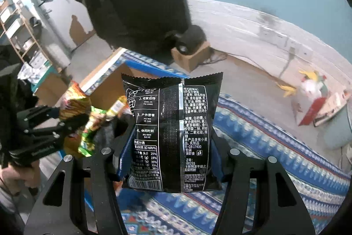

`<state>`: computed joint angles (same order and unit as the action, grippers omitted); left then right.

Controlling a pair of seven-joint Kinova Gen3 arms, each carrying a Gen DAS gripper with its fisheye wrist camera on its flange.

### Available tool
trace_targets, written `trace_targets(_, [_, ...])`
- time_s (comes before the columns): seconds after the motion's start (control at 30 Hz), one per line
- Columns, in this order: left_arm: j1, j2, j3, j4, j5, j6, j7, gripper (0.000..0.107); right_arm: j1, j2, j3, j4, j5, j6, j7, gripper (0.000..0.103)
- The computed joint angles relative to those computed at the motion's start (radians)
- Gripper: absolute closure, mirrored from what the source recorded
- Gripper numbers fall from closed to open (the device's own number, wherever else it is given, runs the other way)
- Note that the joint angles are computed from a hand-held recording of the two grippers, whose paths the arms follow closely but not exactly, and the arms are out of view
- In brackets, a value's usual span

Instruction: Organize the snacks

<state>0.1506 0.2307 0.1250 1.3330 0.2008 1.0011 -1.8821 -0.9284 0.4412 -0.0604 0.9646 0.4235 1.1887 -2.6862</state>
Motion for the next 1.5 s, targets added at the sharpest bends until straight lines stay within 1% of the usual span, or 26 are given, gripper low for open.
trace_targets(0.1, [-0.014, 0.014, -0.005, -0.011, 0.008, 0.011, 0.0, 0.064, 0.015, 0.045, -0.008, -0.065, -0.027, -0.003, 0.044, 0.044])
trace_targets(0.23, [-0.018, 0.024, -0.008, -0.017, 0.005, 0.019, 0.007, 0.063, 0.022, 0.097, 0.0, -0.141, -0.069, -0.006, 0.094, 0.044])
trace_targets(0.3, [-0.009, 0.025, -0.012, -0.017, -0.014, 0.019, 0.023, 0.062, 0.025, 0.122, 0.005, -0.181, -0.091, -0.002, 0.116, 0.044])
trace_targets(0.37, [0.001, 0.026, -0.016, -0.018, -0.037, 0.014, 0.04, 0.053, 0.026, 0.137, 0.013, -0.203, -0.11, -0.007, 0.129, 0.044])
trace_targets(0.4, [0.006, 0.023, -0.018, -0.013, -0.05, 0.005, 0.05, 0.044, 0.028, 0.147, 0.015, -0.216, -0.119, -0.008, 0.135, 0.044])
trace_targets(0.43, [0.008, 0.019, -0.019, -0.008, -0.058, -0.005, 0.056, 0.04, 0.03, 0.156, 0.018, -0.228, -0.129, -0.009, 0.142, 0.044])
trace_targets(0.5, [0.002, 0.012, -0.018, -0.001, -0.057, -0.017, 0.056, 0.038, 0.042, 0.165, 0.017, -0.234, -0.155, -0.029, 0.153, 0.044])
trace_targets(0.6, [-0.004, 0.015, -0.019, -0.01, -0.056, -0.009, 0.065, 0.034, 0.06, 0.171, 0.013, -0.227, -0.192, -0.064, 0.162, 0.044])
trace_targets(0.67, [-0.012, 0.019, -0.018, -0.021, -0.048, 0.005, 0.067, 0.032, 0.065, 0.177, 0.014, -0.233, -0.208, -0.069, 0.17, 0.044])
trace_targets(0.77, [-0.017, 0.018, -0.019, -0.031, -0.043, 0.017, 0.077, 0.032, 0.085, 0.17, 0.005, -0.207, -0.244, -0.112, 0.177, 0.042])
trace_targets(0.83, [-0.017, 0.016, -0.02, -0.036, -0.043, 0.02, 0.084, 0.027, 0.088, 0.164, 0.006, -0.194, -0.255, -0.129, 0.174, 0.035])
trace_targets(0.97, [-0.007, 0.008, -0.023, -0.039, -0.064, 0.017, 0.113, 0.026, 0.067, 0.149, 0.024, -0.192, -0.233, -0.116, 0.154, 0.034])
trace_targets(1.07, [-0.013, -0.003, -0.017, -0.043, -0.048, 0.025, 0.105, 0.026, 0.042, 0.124, 0.037, -0.178, -0.203, -0.108, 0.121, 0.034])
trace_targets(1.17, [-0.011, -0.023, -0.014, -0.042, -0.044, 0.025, 0.097, 0.021, 0.019, 0.106, 0.043, -0.173, -0.169, -0.096, 0.095, 0.032])
trace_targets(1.23, [-0.014, -0.038, -0.012, -0.037, -0.03, 0.02, 0.086, 0.02, -0.016, 0.103, 0.057, -0.196, -0.125, -0.046, 0.076, 0.028])
trace_targets(1.3, [-0.014, -0.053, -0.01, -0.034, -0.022, 0.017, 0.081, 0.02, -0.052, 0.102, 0.067, -0.226, -0.081, 0.015, 0.067, 0.027])
trace_targets(1.4, [-0.006, -0.069, -0.01, -0.042, -0.03, 0.021, 0.073, 0.019, -0.092, 0.1, 0.077, -0.244, -0.026, 0.066, 0.053, 0.026])
trace_targets(1.47, [-0.001, -0.081, -0.01, -0.042, -0.037, 0.013, 0.072, 0.018, -0.112, 0.089, 0.079, -0.232, 0.006, 0.076, 0.041, 0.026])
trace_targets(1.5, [0.002, -0.092, -0.011, -0.034, -0.04, 0.001, 0.076, 0.015, -0.125, 0.082, 0.083, -0.225, 0.025, 0.085, 0.028, 0.026])
